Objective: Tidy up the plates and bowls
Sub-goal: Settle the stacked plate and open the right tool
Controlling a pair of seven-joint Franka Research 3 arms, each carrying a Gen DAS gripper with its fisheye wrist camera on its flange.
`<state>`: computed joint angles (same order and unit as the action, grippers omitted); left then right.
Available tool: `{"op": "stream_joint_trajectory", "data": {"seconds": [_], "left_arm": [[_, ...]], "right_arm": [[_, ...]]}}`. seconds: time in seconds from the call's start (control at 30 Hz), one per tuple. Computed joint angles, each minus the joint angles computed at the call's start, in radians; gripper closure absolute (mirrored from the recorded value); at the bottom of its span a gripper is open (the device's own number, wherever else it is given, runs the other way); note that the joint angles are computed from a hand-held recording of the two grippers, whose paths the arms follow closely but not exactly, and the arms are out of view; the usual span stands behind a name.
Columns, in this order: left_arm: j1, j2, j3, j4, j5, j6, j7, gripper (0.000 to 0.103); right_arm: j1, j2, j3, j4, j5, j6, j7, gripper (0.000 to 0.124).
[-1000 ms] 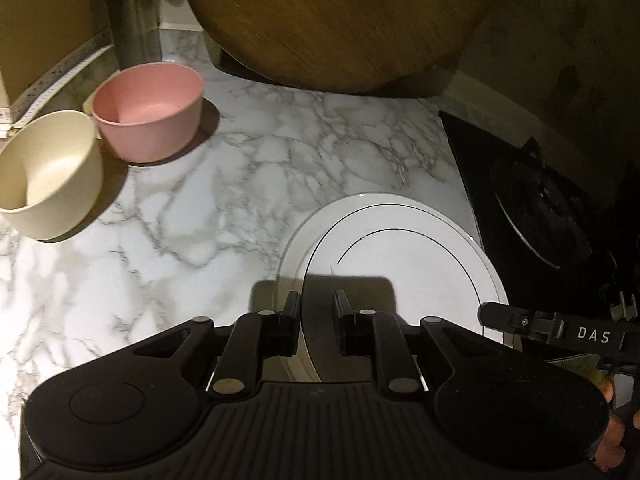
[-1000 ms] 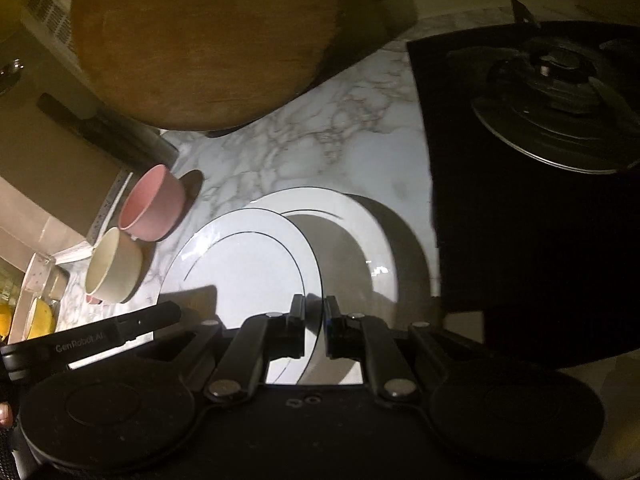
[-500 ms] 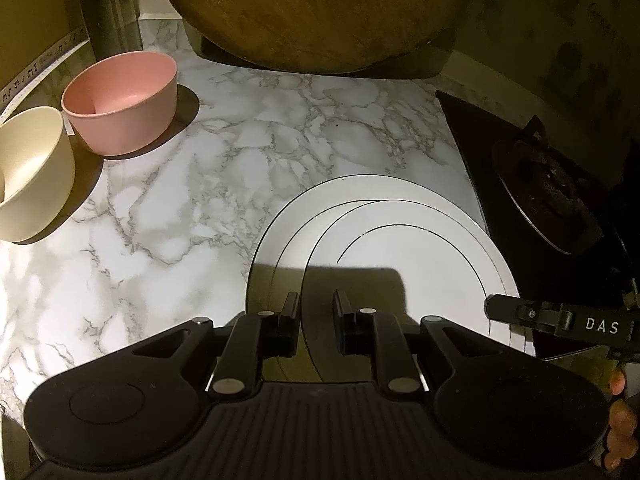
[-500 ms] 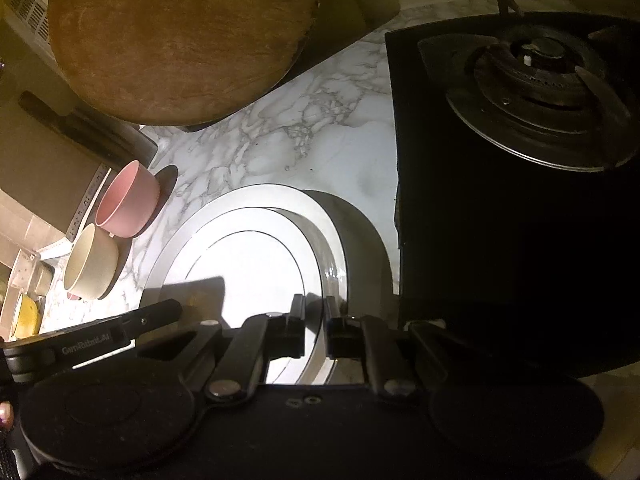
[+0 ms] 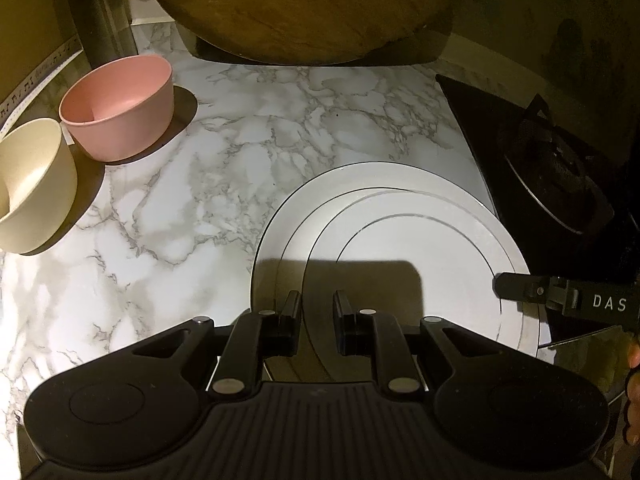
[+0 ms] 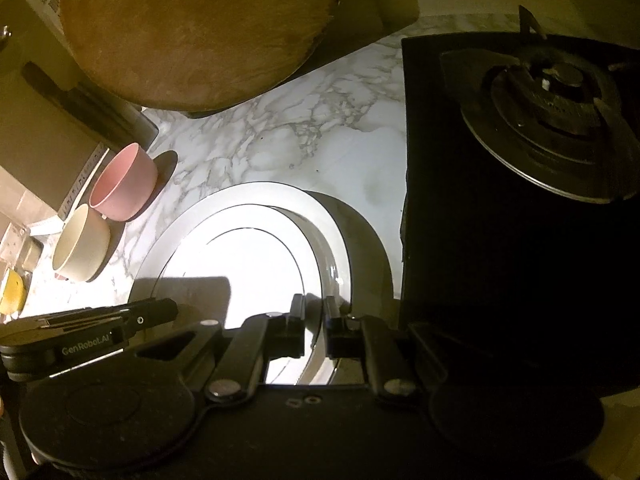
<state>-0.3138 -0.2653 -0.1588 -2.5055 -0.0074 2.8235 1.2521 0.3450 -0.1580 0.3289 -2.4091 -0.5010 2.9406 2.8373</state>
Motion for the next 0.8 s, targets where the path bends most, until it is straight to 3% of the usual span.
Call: {"op": "stream_joint_trajectory", "data": {"seconds": [0.33,0.53,0.8], "left_arm": [[-0.007,-0.014,0.010,0.001,-0.025,-0.028,0.036,0.087],[-0.004,-0.026,0.006,-0.004,-0.017,-0.039,0.040,0.087],[0.006,-0.040,-0.008,-0.016,0.012,-0.035,0.021,0.087]], "right_arm": [[0.038,0.016,-0.026,0.020,0.086,-0.026,-0.122,0.115],[0.073,0.038,-0.036,0.084,0.087,-0.139,-0.193,0.113],[0.130,0.078,-0.048,0.174,-0.015,-0.293,-0.238,0.106]]}}
